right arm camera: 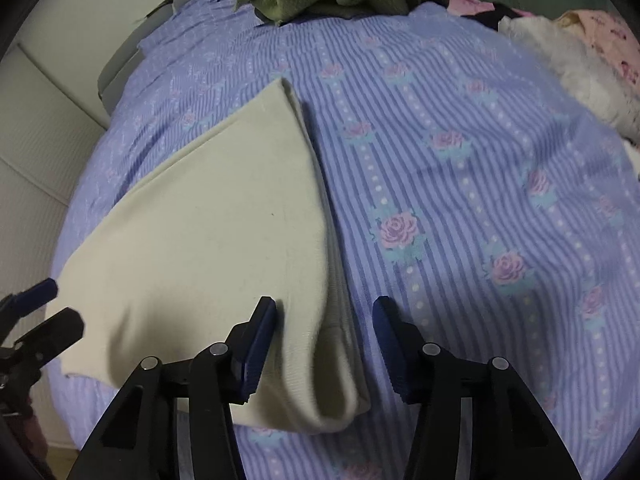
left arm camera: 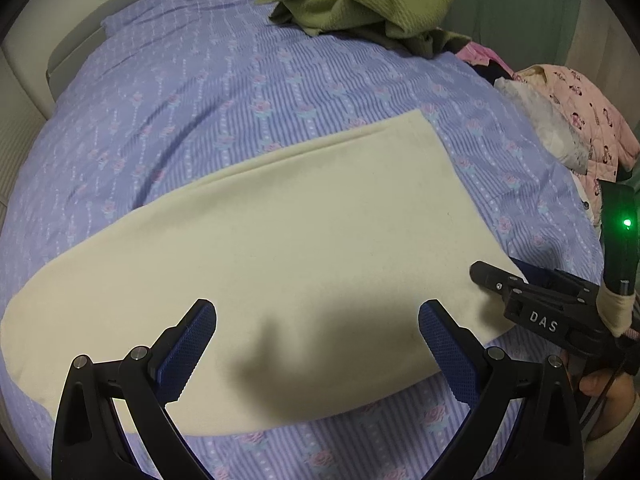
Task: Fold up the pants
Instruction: 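Lower the right gripper and grasp the cuff end of the cream trousers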
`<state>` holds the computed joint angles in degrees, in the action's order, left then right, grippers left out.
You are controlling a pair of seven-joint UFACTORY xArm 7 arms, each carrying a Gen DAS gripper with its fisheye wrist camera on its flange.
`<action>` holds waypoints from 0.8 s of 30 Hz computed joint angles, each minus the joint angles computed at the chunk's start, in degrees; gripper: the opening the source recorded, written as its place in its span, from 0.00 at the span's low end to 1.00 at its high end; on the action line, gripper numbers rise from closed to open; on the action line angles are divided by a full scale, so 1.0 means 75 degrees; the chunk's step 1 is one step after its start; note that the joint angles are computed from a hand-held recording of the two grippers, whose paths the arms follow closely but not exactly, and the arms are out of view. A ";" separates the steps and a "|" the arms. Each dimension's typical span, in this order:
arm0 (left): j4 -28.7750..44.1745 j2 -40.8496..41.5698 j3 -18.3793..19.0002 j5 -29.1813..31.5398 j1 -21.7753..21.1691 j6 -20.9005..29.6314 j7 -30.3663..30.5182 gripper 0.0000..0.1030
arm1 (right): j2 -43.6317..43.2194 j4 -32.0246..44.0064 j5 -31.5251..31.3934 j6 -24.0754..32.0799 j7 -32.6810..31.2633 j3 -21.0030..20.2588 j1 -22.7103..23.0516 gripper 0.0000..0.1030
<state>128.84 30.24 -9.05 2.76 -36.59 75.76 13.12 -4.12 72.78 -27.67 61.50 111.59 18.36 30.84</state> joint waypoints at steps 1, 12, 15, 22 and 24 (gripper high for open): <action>0.0080 0.0086 0.0008 0.0036 -0.0050 0.0042 -0.0031 1.00 | -0.0062 -0.0156 -0.0046 -0.0183 0.0103 -0.0007 -0.0007 0.50; -0.0013 0.0091 -0.0063 -0.0092 -0.0118 0.0349 0.0039 1.00 | -0.0327 -0.0960 -0.0445 -0.1482 0.0770 0.0069 -0.0210 0.48; -0.0127 0.0011 -0.0107 -0.0140 -0.0097 0.0261 0.0187 1.00 | -0.0529 -0.1320 -0.0630 -0.2148 0.0983 0.0120 -0.0294 0.46; 0.0550 0.0355 -0.0061 -0.0353 -0.0098 0.0761 -0.0175 1.00 | -0.0784 -0.2098 -0.0889 -0.3494 0.2003 0.0201 -0.0965 0.46; 0.0547 0.0319 -0.0062 -0.0426 -0.0055 0.0798 -0.0175 1.00 | -0.0769 -0.2052 -0.1070 -0.3678 0.2360 0.0268 -0.1038 0.34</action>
